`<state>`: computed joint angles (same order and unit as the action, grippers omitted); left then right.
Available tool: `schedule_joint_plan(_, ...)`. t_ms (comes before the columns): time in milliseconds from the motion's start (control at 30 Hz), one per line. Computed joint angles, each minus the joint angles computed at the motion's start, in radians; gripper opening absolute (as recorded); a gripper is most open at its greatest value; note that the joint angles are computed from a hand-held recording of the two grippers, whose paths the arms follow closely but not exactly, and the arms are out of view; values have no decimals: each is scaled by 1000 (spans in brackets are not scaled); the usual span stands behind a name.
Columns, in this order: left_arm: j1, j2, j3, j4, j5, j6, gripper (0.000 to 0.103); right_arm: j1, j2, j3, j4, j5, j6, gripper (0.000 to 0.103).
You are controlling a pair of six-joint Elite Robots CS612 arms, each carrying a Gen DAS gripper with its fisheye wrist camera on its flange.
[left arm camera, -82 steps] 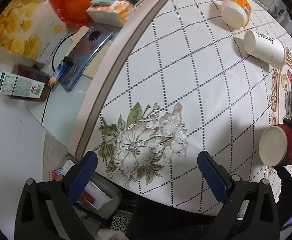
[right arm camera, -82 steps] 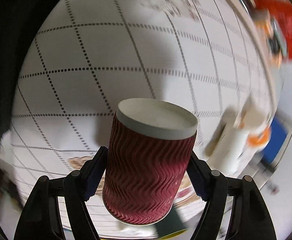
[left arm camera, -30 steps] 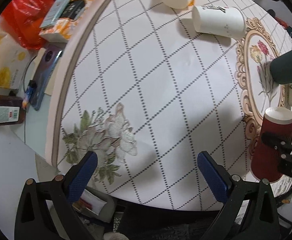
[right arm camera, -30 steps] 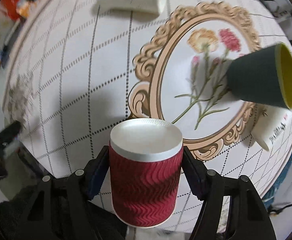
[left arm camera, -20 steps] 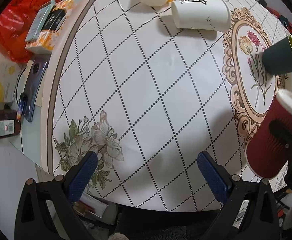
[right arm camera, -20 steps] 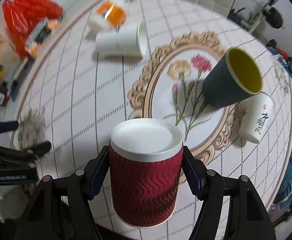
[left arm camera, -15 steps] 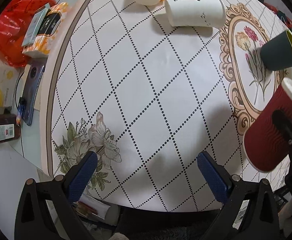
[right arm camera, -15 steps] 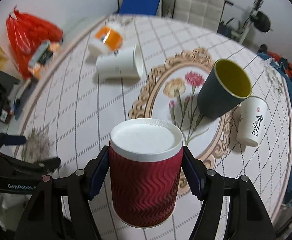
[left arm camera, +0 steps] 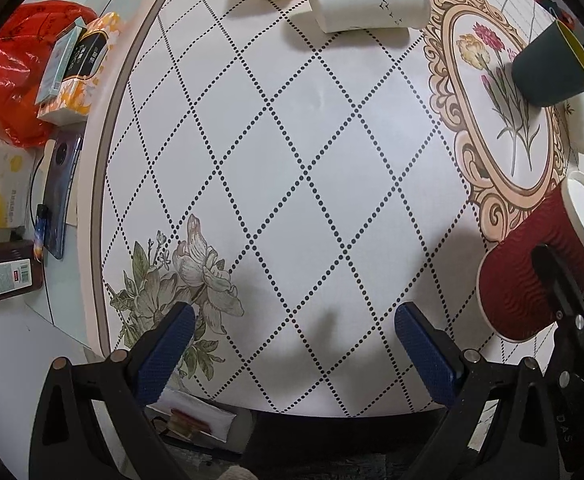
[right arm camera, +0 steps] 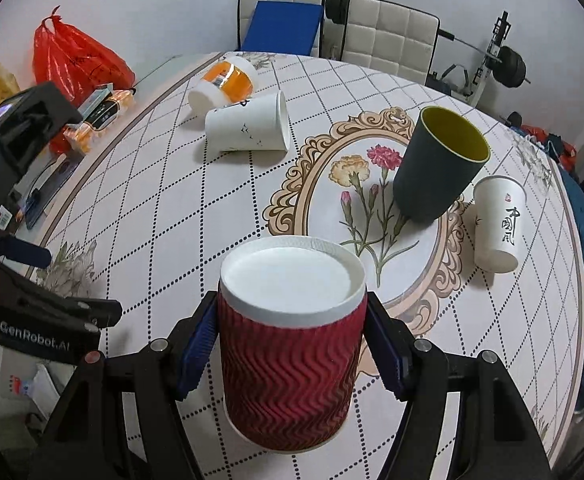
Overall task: Flip cup upside down
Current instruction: 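Lower the inverted red cup onto the table and open the right tool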
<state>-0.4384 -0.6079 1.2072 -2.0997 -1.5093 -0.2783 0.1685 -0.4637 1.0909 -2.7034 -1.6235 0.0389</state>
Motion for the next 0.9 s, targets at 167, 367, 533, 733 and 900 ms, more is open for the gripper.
schedule_joint_plan(167, -6, -7, 22, -20, 6, 13, 102, 1, -19, 40, -24, -5, 8, 72)
schedule_joint_plan(367, -15, -18, 51, -46, 9, 27, 102, 5, -37, 78, -27, -16, 9, 72)
schedule_joint_plan(533, -20, -35, 90, -80, 7, 40, 102, 10, -50, 102, -8, -37, 28, 72)
schedule_joint_plan(733, -23, -55, 135, -139, 18, 62, 102, 11, -66, 131, 3, -42, 59, 73)
schedule_joint_plan(900, -29, -82, 174, -197, 32, 61, 102, 3, -92, 147, 66, -27, 157, 85)
